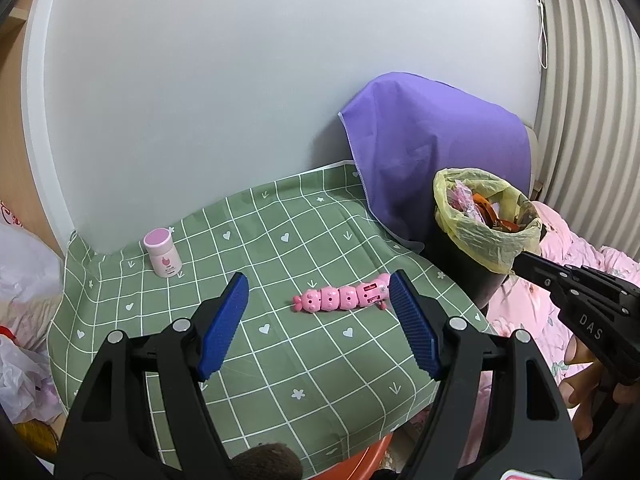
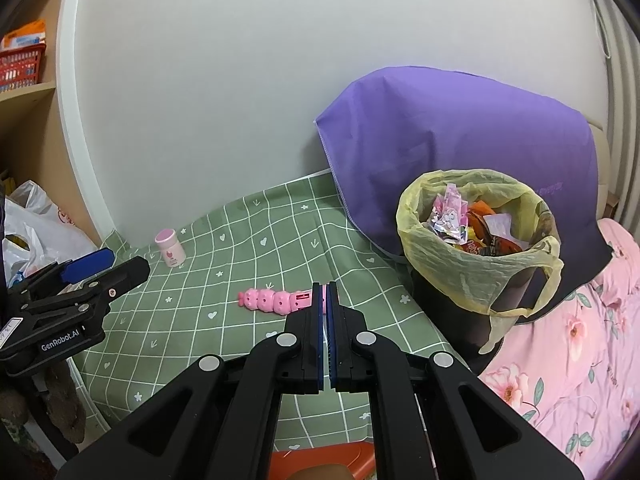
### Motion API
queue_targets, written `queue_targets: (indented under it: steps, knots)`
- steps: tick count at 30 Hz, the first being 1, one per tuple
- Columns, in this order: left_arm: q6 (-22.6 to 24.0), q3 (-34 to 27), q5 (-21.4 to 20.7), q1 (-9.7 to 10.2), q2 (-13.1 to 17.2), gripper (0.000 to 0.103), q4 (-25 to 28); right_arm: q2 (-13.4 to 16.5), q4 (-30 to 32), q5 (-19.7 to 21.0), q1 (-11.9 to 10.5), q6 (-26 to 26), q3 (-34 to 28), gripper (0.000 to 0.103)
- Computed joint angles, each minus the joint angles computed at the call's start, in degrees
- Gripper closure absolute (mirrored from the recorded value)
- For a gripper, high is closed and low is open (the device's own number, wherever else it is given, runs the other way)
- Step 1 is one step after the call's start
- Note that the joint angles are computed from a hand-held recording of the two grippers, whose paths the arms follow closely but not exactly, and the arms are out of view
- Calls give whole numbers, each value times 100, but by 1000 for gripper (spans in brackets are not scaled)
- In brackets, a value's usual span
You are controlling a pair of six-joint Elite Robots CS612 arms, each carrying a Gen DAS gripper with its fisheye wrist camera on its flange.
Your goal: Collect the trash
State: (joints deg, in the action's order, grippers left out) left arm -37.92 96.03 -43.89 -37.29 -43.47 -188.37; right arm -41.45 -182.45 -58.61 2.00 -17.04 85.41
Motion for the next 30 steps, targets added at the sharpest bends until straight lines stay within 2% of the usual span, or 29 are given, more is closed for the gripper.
queue_targets:
  steps: [30]
  knots:
    - [94, -41, 49, -36, 22, 34, -48, -8, -43, 24, -37, 77, 15, 98]
